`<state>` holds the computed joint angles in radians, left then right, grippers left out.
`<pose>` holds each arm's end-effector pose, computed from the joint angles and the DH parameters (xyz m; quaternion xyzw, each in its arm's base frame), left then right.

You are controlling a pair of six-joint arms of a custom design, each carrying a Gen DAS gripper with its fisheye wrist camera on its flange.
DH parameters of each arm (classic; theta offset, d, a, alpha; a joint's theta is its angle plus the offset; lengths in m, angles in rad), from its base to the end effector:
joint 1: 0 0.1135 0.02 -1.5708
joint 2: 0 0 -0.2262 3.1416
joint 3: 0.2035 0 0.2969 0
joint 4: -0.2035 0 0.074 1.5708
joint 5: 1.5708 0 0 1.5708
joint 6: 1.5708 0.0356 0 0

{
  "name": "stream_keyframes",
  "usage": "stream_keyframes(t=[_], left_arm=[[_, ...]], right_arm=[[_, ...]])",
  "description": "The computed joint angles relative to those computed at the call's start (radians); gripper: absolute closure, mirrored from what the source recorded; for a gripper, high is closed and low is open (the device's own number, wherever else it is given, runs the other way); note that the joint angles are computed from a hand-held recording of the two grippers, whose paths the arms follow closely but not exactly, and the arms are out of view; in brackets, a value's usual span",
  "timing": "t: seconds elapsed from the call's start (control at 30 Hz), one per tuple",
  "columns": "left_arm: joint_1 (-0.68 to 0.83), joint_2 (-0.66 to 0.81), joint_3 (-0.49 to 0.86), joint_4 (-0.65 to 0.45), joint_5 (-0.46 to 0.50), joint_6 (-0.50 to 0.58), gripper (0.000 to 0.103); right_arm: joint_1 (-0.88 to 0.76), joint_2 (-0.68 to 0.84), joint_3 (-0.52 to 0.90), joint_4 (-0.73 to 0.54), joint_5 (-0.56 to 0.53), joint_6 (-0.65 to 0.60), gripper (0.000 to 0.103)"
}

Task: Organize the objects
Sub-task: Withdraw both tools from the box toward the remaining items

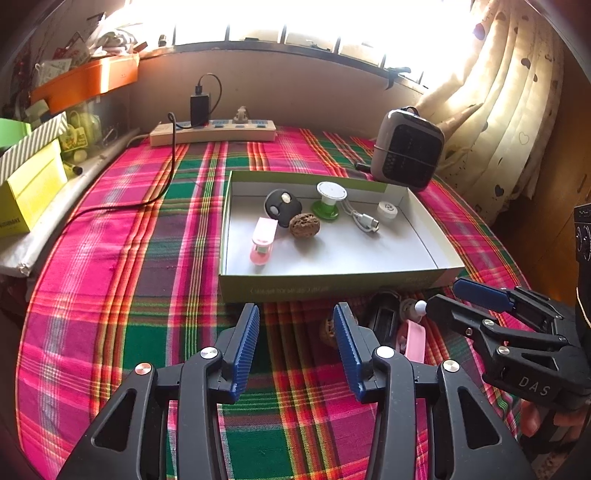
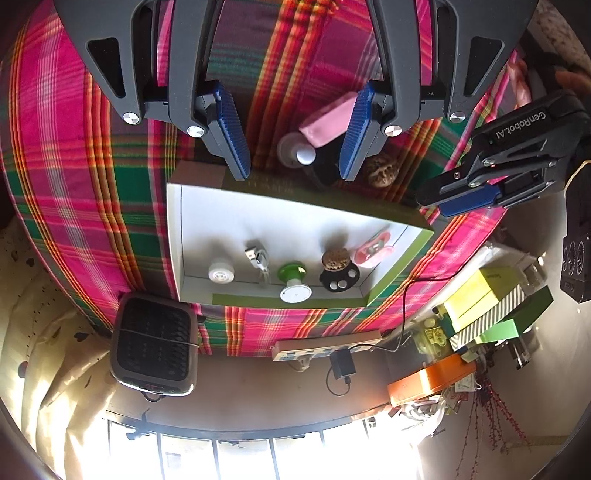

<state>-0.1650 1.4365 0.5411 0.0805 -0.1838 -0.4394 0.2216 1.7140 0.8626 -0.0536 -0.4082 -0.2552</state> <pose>0.2902 -0.0417 0.0689 -0.1601 0.9122 -0.0279 0.3762 0.3431 0.0918 0.0743 -0.2829 0.8837 0.1862 0.3232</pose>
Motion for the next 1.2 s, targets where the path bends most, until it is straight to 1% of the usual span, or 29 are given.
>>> stream_keyframes(t=[0.27, 0.4, 0.7, 0.97, 1.2], left_arm=[[0.01, 0.007, -0.019, 0.013, 0.023, -0.012, 0.062], [0.014, 0.01, -0.022, 0.013, 0.03, -0.01, 0.062], [0.025, 0.019, -0.023, 0.019, 0.047, -0.006, 0.062], [0.028, 0.035, -0.019, 0.029, 0.061, -0.003, 0.062], [0.016, 0.047, -0.009, 0.027, 0.061, 0.0, 0.062]], right_arm=[[0.016, 0.008, -0.031, 0.01, 0.019, 0.013, 0.051], [0.031, 0.017, -0.035, 0.021, 0.035, 0.016, 0.047], [0.046, 0.028, -0.042, 0.021, 0.063, 0.039, 0.047], [0.059, -0.032, -0.092, 0.033, 0.158, -0.009, 0.047], [0.064, -0.01, -0.075, 0.024, 0.149, -0.019, 0.047]])
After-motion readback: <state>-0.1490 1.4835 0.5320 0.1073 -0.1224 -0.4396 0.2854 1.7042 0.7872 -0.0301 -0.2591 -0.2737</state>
